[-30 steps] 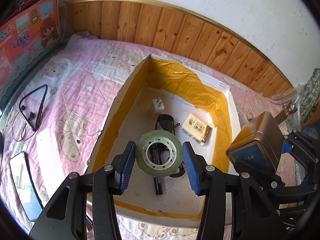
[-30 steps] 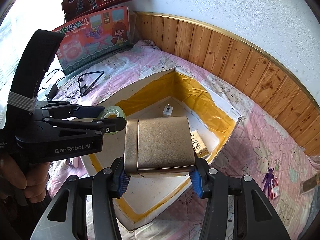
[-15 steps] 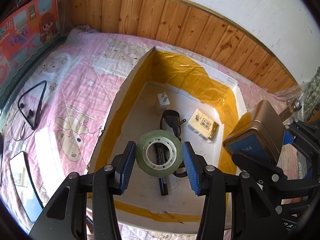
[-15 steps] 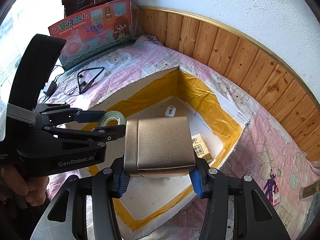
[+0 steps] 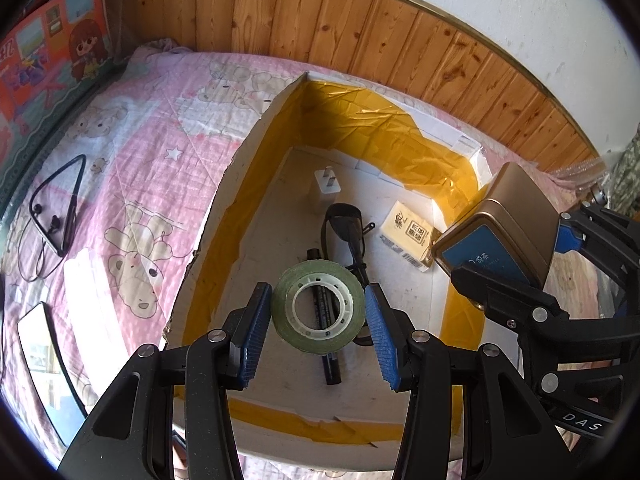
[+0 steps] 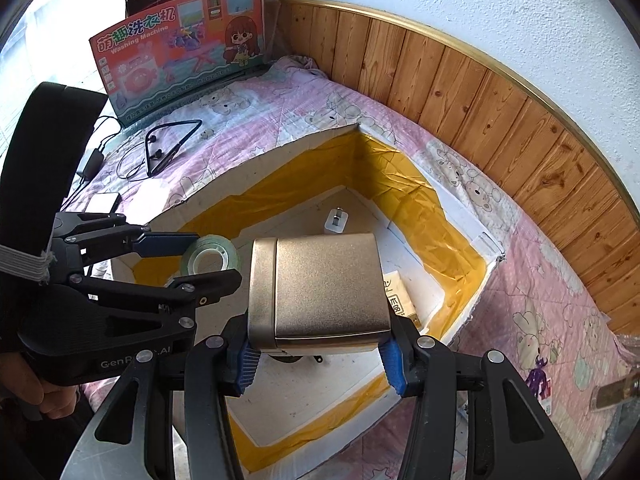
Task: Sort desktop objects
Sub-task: 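Lower the held tape roll and gold tin into the box interior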
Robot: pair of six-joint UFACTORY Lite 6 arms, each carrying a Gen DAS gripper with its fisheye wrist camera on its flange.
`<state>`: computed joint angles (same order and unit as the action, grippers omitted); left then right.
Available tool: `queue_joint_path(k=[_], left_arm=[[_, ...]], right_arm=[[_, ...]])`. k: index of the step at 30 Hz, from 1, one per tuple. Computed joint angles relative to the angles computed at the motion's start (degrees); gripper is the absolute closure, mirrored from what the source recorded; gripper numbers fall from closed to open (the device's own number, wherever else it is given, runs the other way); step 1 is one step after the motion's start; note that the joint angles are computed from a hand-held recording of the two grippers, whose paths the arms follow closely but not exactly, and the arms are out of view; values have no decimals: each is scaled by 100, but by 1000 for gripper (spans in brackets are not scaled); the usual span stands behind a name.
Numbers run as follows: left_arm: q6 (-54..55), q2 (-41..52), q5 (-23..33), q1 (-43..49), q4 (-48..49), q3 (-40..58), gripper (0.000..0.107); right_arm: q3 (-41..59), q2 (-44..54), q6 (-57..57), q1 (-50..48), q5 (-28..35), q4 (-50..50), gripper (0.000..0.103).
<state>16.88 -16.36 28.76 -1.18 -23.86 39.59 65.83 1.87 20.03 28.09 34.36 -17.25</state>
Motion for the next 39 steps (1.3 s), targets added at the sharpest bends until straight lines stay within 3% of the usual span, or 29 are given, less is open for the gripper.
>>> queue_joint_path(k=[27,39], left_arm=[[-237,559,-18,37,552,215,58],[-382,683,-95,-172,869,264,58]], right_arm=[[1067,1270,-405,-323,253,-18,51],[1813,2004,-1011,-699,459,648,51]])
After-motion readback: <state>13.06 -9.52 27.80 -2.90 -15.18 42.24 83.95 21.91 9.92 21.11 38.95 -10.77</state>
